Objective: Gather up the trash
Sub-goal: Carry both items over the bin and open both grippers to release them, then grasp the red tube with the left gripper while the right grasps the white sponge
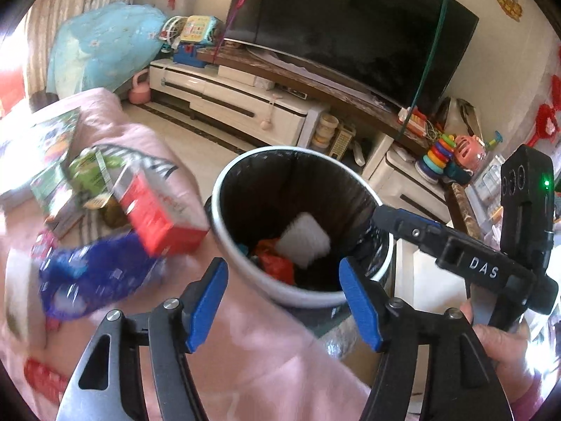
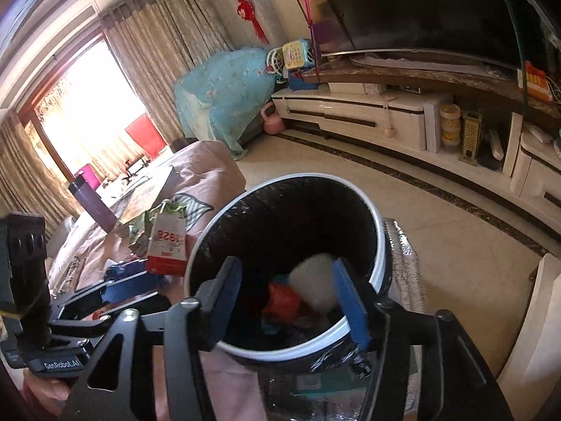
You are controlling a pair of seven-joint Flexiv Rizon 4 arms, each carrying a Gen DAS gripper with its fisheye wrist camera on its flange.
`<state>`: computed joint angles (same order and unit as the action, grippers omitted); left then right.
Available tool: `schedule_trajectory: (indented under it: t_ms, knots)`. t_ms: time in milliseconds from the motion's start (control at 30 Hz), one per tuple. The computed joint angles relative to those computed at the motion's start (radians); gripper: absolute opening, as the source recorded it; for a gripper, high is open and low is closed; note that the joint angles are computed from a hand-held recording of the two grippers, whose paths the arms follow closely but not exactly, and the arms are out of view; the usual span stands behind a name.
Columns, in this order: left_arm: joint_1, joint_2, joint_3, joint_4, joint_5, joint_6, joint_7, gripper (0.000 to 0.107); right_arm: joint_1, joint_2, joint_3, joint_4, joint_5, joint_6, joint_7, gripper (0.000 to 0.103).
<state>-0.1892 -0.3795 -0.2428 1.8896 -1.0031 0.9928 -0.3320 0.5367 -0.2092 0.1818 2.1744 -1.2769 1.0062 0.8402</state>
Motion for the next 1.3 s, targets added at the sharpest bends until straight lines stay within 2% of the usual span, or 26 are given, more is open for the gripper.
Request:
schedule_trajectory:
  t_ms: [167,333,500,767,900,1133,1200,1300]
  knots:
    - [0.025,0.072,0.028,0.092,-0.082,-0.006,0.067,0.065,0.032,-0.017,0.007,-0.030,-0.034,-0.023,0.048,0.077]
    - [0.039,0.135,0.084,0.161,-0.131,-0.014,0.126,0.065,0.072,-0.055,0.007,-0.084,-0.062,-0.039,0.067,0.086]
    - [0.064,0.187,0.140,0.210,-0.148,-0.041,0.127,0.065,0.107,-0.110,-0.006,-0.143,-0.088,-0.015,0.077,0.086]
    - [0.109,0.248,0.201,0.265,-0.145,-0.065,0.106,0.065,0.157,-0.203,-0.040,-0.235,-0.065,0.050,0.024,0.086]
    - [0.131,0.252,0.220,0.263,-0.092,-0.079,0.044,0.066,0.181,-0.237,-0.060,-0.275,-0.047,0.073,-0.007,0.086]
    - [0.166,0.188,0.215,0.191,0.037,-0.143,-0.192,0.074,0.211,-0.256,-0.083,-0.295,-0.021,0.083,-0.021,0.086]
    - [0.163,0.173,0.203,0.176,0.047,-0.129,-0.238,0.077,0.216,-0.250,-0.084,-0.289,-0.011,0.075,-0.022,0.086]
    - [0.147,0.149,0.184,0.167,0.058,-0.043,-0.273,0.076,0.218,-0.244,-0.085,-0.282,-0.004,0.068,-0.013,0.086]
